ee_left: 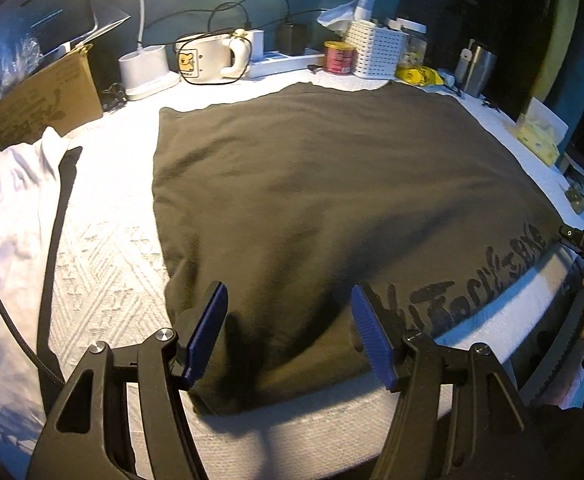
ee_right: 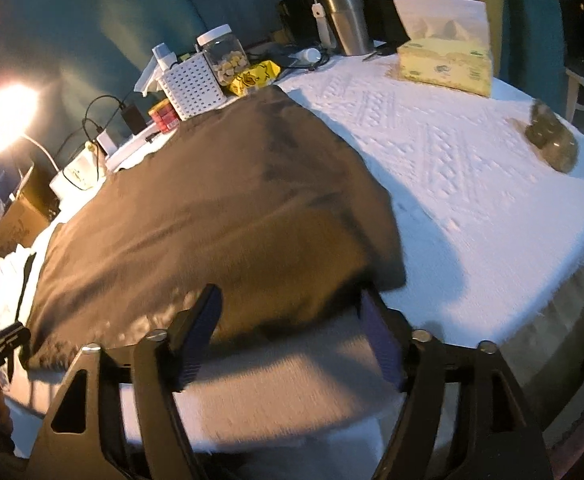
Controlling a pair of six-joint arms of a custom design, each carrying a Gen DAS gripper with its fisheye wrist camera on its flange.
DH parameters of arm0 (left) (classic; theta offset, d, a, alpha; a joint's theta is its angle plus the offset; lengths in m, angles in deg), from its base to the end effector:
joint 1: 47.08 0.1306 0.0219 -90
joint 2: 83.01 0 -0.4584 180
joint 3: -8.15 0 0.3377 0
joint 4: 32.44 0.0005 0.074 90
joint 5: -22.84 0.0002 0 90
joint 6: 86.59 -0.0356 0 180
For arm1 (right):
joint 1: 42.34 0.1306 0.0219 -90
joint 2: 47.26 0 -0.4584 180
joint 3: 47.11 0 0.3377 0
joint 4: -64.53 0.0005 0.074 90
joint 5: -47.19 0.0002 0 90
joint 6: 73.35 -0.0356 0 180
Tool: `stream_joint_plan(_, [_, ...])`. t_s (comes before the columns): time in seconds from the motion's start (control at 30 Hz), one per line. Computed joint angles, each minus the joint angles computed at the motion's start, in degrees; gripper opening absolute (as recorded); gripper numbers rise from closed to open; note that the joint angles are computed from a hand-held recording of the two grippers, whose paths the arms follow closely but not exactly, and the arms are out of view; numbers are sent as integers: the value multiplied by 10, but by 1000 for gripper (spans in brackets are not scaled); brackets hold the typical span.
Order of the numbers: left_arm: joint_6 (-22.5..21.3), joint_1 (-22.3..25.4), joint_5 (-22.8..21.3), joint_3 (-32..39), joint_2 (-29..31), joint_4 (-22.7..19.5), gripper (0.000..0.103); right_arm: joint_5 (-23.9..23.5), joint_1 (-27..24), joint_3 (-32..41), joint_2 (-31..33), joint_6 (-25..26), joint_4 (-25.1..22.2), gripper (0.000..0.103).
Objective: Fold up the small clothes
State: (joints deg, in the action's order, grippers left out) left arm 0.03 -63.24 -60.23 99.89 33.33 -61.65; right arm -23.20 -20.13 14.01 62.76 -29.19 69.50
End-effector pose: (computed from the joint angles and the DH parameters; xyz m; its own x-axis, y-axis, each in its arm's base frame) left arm 0.5718 -0.1707 0.3125 -0.7535 0.2793 -0.5952 0.3898 0.9188 -0.0624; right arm 0.4474 0.1692 0.2321 -0.5424 0.5085 -0.6688 0.3686 0.8594 0.3544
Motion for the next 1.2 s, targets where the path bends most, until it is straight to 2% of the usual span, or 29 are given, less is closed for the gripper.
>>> stream_joint_plan(0.23, [22, 10, -2, 33, 21, -19, 64, -12, -16, 50, 30, 34, -10, 79])
stream_joint_plan(0.57, [31, 16, -4, 78, 53, -46, 64, -26, -39, 111, 62, 71, -27, 79])
stream_joint_plan(0.73, [43, 21, 6, 90, 64, -47, 64, -25, -47, 147, 79, 82, -50, 79])
stream_joint_plan(0.83, [51, 24, 11, 103, 72, -52, 64, -32, -50, 170, 89, 95, -66, 79])
stream_joint_plan(0.87, [53, 24, 11, 106, 74, -53, 64, -35, -51, 183, 93, 100, -85, 79])
stream_joint_plan(0.93, [57, 25, 10, 116, 79, -54, 64, -61, -56, 194, 98, 111, -86, 79])
stream_joint_plan(1.07, [64, 28, 8, 139, 89, -62, 64, -59, -57, 223, 110, 122, -108, 79])
stream_joint_plan(1.13, [62, 28, 3, 143, 90, -59, 64, -47, -55, 237, 116, 127, -127, 69])
stream_joint_plan(1.2, [62, 30, 0, 146, 92, -54, 64, -36, -54, 248, 121, 128, -142, 48])
